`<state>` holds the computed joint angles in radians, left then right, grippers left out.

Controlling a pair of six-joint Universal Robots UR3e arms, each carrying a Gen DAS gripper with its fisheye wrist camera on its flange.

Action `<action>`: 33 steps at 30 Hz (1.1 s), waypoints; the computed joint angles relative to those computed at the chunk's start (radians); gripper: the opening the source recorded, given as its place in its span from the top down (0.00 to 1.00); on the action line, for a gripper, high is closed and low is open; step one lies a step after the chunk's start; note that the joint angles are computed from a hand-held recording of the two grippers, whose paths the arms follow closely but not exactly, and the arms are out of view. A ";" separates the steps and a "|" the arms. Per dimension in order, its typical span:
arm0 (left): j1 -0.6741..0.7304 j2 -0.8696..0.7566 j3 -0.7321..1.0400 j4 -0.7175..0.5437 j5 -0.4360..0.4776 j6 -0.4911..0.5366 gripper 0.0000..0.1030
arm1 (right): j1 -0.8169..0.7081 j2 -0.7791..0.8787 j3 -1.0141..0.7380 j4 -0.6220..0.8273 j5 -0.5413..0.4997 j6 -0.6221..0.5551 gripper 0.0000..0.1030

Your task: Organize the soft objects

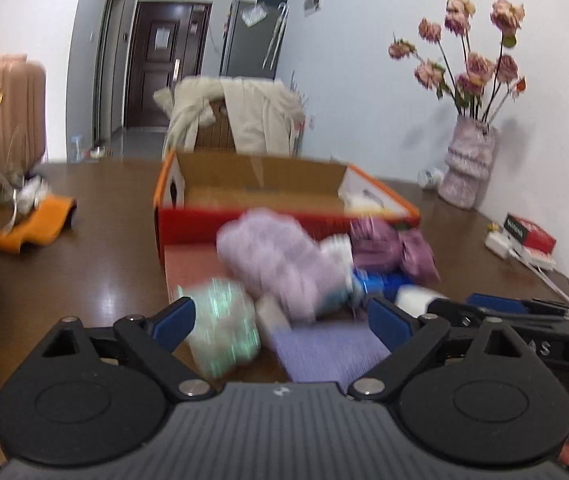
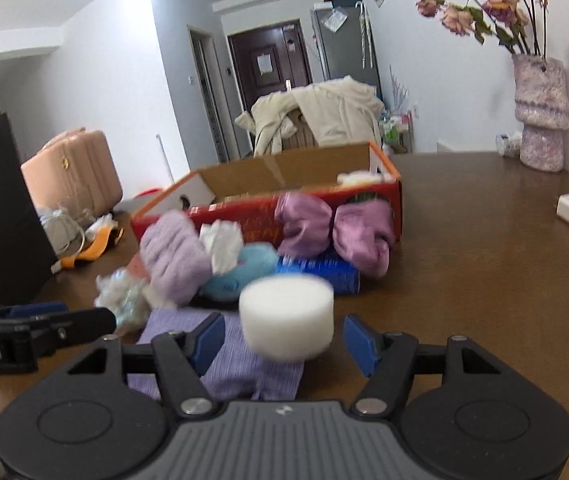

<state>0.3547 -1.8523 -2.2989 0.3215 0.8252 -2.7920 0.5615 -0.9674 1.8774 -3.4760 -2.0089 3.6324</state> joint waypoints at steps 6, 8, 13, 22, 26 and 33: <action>-0.050 -0.162 0.410 -0.285 -0.015 0.059 0.20 | -0.054 0.024 -0.075 -0.073 0.158 -0.036 0.51; -0.061 -0.238 0.575 -0.449 -0.043 0.103 0.29 | -0.076 0.052 -0.142 -0.020 0.262 -0.039 0.54; -0.053 -0.416 0.941 -0.931 -0.157 0.196 0.38 | -0.084 0.219 -0.402 0.113 0.320 0.028 0.60; 0.010 -0.422 0.959 -1.031 -0.248 0.219 0.83 | -0.076 0.323 -0.569 0.200 0.239 0.141 0.79; 0.037 -0.302 0.808 -0.962 -0.258 0.214 0.90 | -0.066 0.269 -0.495 0.140 0.239 0.096 0.82; 0.189 0.112 0.337 -0.933 -0.380 0.346 0.91 | -0.067 0.023 -0.198 0.011 0.330 -0.003 0.82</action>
